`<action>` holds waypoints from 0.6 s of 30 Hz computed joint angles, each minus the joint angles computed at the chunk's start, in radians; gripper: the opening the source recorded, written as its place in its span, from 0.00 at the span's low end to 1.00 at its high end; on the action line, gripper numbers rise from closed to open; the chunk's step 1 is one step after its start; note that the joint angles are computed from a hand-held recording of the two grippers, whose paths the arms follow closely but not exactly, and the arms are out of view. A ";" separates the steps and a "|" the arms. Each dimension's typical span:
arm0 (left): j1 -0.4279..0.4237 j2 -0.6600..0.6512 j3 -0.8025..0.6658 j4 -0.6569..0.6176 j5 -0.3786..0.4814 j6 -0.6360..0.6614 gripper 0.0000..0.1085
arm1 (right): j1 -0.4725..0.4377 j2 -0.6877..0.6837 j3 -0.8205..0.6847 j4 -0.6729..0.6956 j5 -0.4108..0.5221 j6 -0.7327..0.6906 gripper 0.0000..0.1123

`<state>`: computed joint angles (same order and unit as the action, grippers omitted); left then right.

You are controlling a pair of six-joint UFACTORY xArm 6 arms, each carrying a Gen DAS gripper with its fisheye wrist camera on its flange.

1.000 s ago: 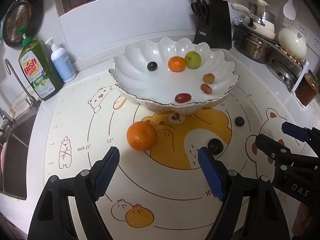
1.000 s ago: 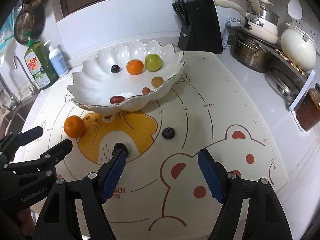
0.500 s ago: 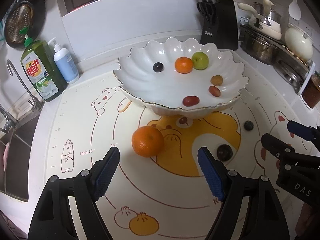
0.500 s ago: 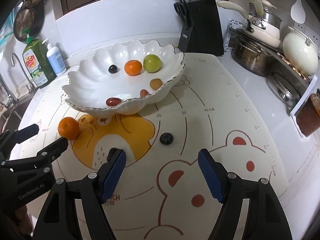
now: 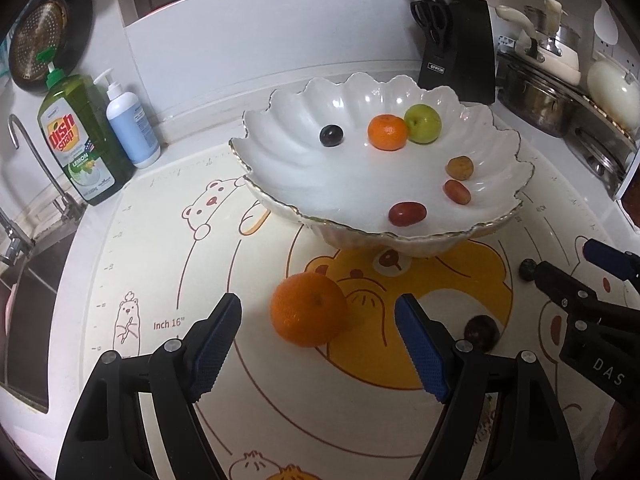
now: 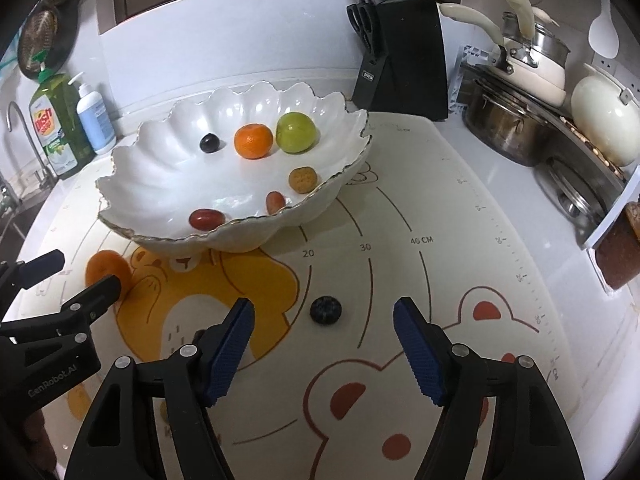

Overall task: Organize fruits
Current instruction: 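Withdraw both tools from the bowl back over the mat, then grasp the orange with the left tool while the right tool grasps a blueberry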

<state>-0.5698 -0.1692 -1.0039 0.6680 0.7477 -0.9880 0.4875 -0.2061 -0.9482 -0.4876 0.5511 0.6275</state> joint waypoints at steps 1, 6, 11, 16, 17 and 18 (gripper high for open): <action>0.001 0.004 0.000 0.009 -0.005 -0.007 0.73 | -0.001 0.005 -0.001 -0.019 -0.005 0.011 0.62; 0.017 0.025 0.004 0.014 -0.040 -0.011 0.72 | -0.009 0.037 -0.015 -0.035 -0.011 0.009 0.57; 0.029 0.043 0.004 -0.001 -0.062 -0.006 0.69 | -0.015 0.066 -0.024 0.015 -0.024 -0.037 0.51; 0.033 0.050 0.009 -0.007 -0.073 -0.005 0.67 | -0.019 0.080 -0.022 0.039 -0.039 -0.053 0.49; 0.034 0.049 0.012 -0.008 -0.077 -0.005 0.67 | -0.019 0.082 -0.021 0.045 -0.041 -0.057 0.48; 0.035 0.050 0.013 -0.008 -0.078 -0.006 0.67 | -0.020 0.085 -0.021 0.051 -0.044 -0.061 0.48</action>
<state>-0.5350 -0.1187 -0.9907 0.6597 0.6695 -0.9936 0.4673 -0.1214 -0.9694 -0.4367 0.5073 0.5668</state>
